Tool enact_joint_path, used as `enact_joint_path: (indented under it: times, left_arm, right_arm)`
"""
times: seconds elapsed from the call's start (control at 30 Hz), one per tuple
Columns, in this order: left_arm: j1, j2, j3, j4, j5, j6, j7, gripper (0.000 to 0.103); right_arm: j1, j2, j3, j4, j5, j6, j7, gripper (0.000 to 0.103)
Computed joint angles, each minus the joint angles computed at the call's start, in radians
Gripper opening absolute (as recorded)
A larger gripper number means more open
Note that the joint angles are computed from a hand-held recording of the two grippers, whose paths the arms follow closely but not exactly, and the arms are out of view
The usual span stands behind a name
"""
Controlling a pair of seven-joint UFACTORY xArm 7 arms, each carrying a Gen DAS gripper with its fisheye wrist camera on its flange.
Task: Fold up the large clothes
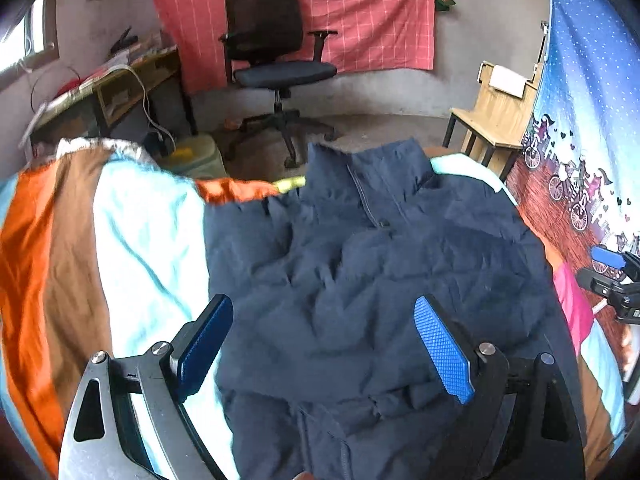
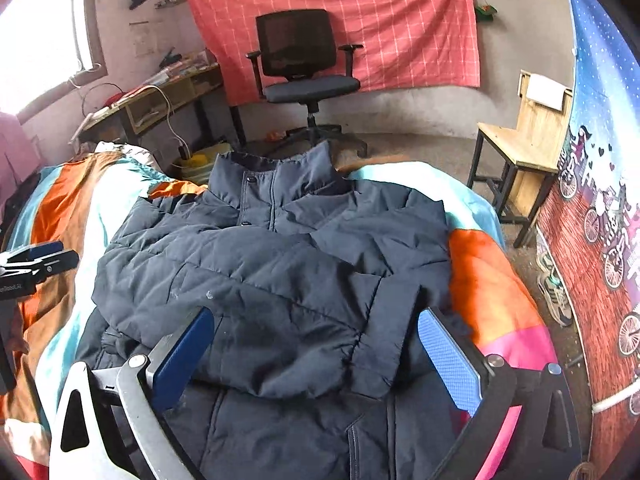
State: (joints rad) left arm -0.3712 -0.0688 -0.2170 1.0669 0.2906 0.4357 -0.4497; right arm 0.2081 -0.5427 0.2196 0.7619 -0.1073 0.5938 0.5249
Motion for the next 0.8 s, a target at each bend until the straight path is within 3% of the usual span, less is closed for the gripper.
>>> enact_joint_path:
  times: [0.1, 0.4, 0.63, 0.73, 0.8]
  left_arm:
    - [0.002, 0.024, 0.017, 0.053, -0.078, 0.037, 0.066, 0.089]
    - [0.029, 0.115, 0.049, 0.297, -0.274, 0.223, 0.326, 0.089]
    - [0.019, 0.204, 0.052, 0.396, -0.267, 0.234, 0.289, 0.089]
    - [0.029, 0.244, 0.040, 0.451, -0.362, 0.260, 0.342, 0.089]
    - [0.020, 0.275, 0.044, 0.502, -0.353, 0.292, 0.343, 0.089]
  right_arm:
    - [0.014, 0.031, -0.015, 0.092, 0.039, 0.112, -0.004, 0.103]
    - [-0.016, 0.132, 0.022, 0.415, 0.029, 0.397, 0.178, 0.103]
    - [0.017, 0.226, 0.031, 0.607, -0.014, 0.577, 0.197, 0.103]
    - [0.034, 0.273, 0.028, 0.662, -0.038, 0.607, 0.171, 0.103]
    - [0.043, 0.293, 0.020, 0.673, -0.050, 0.595, 0.155, 0.103]
